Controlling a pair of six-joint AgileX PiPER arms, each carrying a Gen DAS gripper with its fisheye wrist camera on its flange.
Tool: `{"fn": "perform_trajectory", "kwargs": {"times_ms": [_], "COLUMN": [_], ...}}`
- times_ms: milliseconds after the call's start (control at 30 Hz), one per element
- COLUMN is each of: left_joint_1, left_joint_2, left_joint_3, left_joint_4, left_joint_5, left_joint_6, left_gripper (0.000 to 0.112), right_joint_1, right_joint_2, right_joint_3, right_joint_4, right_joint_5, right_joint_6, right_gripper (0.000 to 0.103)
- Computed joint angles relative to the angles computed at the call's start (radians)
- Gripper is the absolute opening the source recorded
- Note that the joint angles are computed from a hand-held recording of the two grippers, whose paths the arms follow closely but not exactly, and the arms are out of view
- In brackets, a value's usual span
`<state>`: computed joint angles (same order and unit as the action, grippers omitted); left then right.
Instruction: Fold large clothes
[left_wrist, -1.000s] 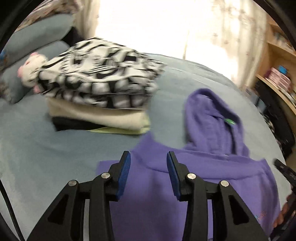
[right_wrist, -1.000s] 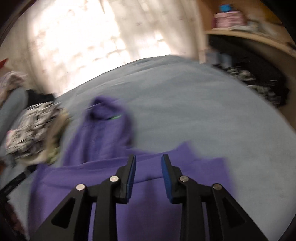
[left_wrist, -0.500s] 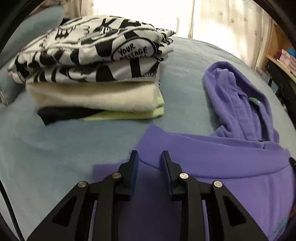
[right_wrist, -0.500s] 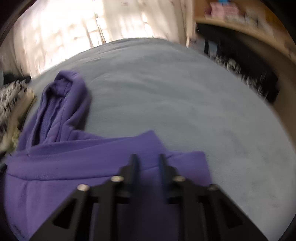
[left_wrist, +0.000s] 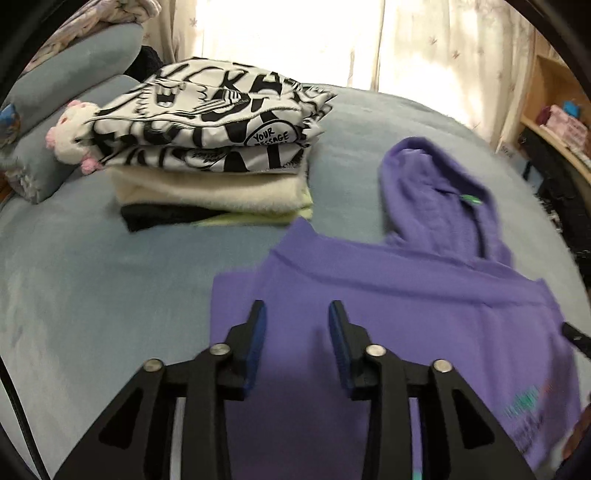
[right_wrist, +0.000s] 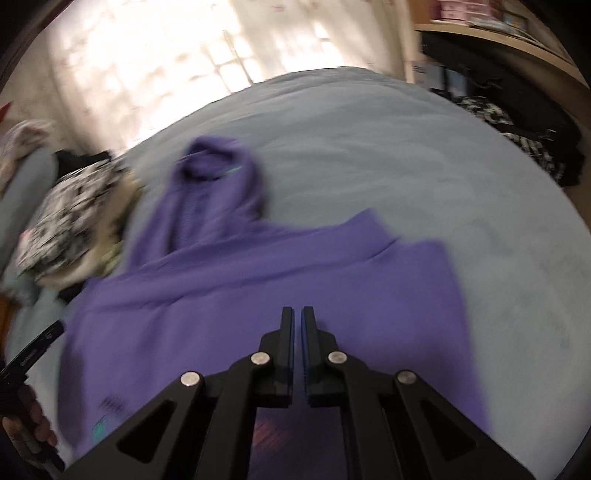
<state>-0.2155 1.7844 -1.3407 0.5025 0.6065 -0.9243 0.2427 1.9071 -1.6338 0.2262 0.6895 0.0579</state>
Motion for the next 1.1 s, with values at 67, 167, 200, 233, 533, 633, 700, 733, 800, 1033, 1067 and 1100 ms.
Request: {"fn": "perform_trajectory", "kwargs": {"times_ms": [67,167,200,233,533,633,700,733,800,1033,1067,1100], "left_joint_1": [-0.048,-0.137,-0.174,-0.204,-0.245,-0.245,-0.241,-0.238,-0.225,-0.219,-0.214,-0.212], "left_joint_2": [-0.096,-0.197,-0.226,-0.251,-0.216,-0.238,-0.254,-0.262,-0.285,-0.308,-0.308,-0.311], "left_joint_3": [0.111,0.243,0.289,0.324,0.424,0.433,0.446,0.456,0.482,0.494,0.493,0.495], "left_joint_4": [0.021,0.07,0.109,0.143,0.211,0.219,0.231,0.234,0.227,0.191,0.186,0.179], "left_joint_5": [-0.009,-0.01,-0.007,0.002,0.058,0.113,0.141,0.151,0.154,0.158,0.154,0.152], "left_joint_6": [-0.056,-0.159,-0.226,-0.282,-0.415,-0.435,-0.447,-0.454,-0.46,-0.457,-0.453,-0.451], "left_gripper": [0.045,0.046,0.046,0.046,0.046,0.046,0.046,0.046,0.046,0.046,0.046,0.046], "right_joint_1": [0.044,0.113,0.145,0.183,0.199,0.094,0.033,-0.03,-0.114,-0.061,-0.05,-0.044], "right_joint_2": [-0.077,-0.159,-0.185,-0.212,-0.25,-0.282,-0.307,-0.329,-0.356,-0.371,-0.36,-0.347], "right_joint_3": [0.112,0.24,0.278,0.32,0.449,0.499,0.532,0.558,0.585,0.591,0.584,0.575], "right_joint_4": [0.064,0.162,0.159,0.157,0.001,-0.114,-0.179,-0.174,-0.114,-0.293,-0.322,-0.334], "right_joint_5": [-0.041,-0.086,-0.102,-0.122,-0.138,-0.127,-0.125,-0.129,-0.122,-0.08,-0.072,-0.06], "right_joint_6": [-0.052,-0.13,-0.122,-0.114,0.037,0.135,0.187,0.174,0.108,0.275,0.308,0.337], "right_gripper": [0.008,0.012,0.012,0.012,0.012,0.012,0.012,0.012,0.011,0.012,0.012,0.013]}}
